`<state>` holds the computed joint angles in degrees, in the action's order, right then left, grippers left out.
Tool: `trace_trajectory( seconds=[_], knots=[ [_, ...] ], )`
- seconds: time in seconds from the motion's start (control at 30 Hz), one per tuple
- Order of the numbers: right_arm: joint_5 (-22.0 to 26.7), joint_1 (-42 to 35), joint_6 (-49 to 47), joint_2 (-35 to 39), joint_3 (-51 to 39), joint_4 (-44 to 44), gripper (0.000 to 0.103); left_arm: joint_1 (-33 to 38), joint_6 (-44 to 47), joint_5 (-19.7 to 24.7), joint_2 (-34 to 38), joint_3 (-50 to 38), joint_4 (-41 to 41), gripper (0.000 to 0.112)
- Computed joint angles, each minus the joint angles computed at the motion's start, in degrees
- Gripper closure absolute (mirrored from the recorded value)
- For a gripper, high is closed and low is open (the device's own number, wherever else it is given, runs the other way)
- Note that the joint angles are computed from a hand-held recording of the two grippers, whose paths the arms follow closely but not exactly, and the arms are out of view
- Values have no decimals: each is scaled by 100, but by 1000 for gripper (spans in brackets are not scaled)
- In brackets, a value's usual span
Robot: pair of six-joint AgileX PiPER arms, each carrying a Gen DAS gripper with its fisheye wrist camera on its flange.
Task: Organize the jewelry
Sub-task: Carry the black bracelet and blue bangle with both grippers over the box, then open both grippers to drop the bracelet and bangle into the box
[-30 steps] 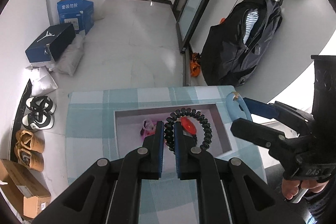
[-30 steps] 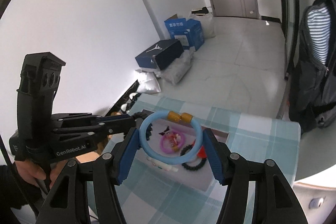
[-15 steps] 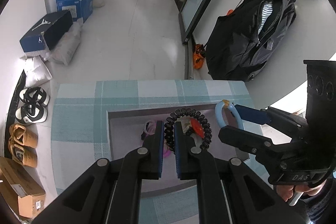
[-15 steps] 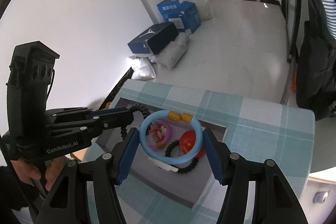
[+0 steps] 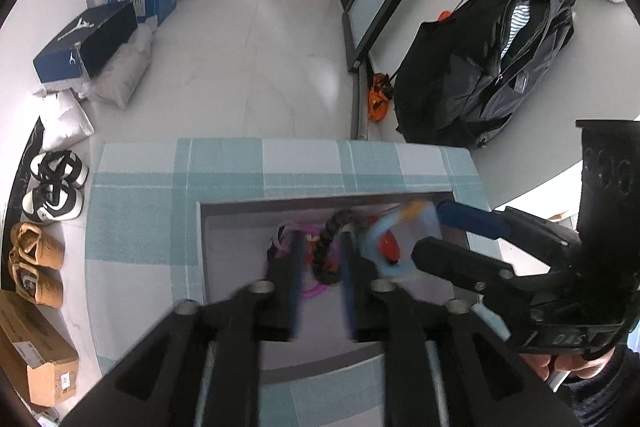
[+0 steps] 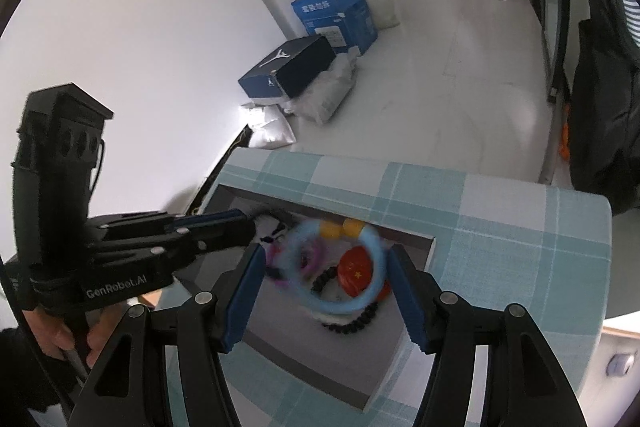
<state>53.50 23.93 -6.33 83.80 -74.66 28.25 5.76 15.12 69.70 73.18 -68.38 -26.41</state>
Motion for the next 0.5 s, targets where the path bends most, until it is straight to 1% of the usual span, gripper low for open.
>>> trace_trajectory(
  seconds=[0.03,0.07,0.1,0.13,0.23,0.33,0.4,0.5],
  knots=[
    [19,-11,-14,-16,-4,37,40,58,28,-2,-44,26,-60,76],
    [21,-34,-72,-67,22,113,33,123,47,-26,-104,51,-113,63],
    [-11,-31,-96,-126,62,137,28,174,63,-51,-165,70,-140,58],
    [-95,16,-11,-229,114,23,24,186,36,-93,-209,74,-104,55],
    [-208,87,119,-449,182,-189,24,249,20,-141,-272,61,-63,55],
    [-378,148,335,-695,307,-393,21,288,-96,-236,-392,112,7,55],
    [-480,199,466,-834,371,-517,18,237,-220,-384,-554,189,128,55],
    [-601,412,874,-1010,414,-966,15,157,-306,-594,-821,288,300,54]
  ],
)
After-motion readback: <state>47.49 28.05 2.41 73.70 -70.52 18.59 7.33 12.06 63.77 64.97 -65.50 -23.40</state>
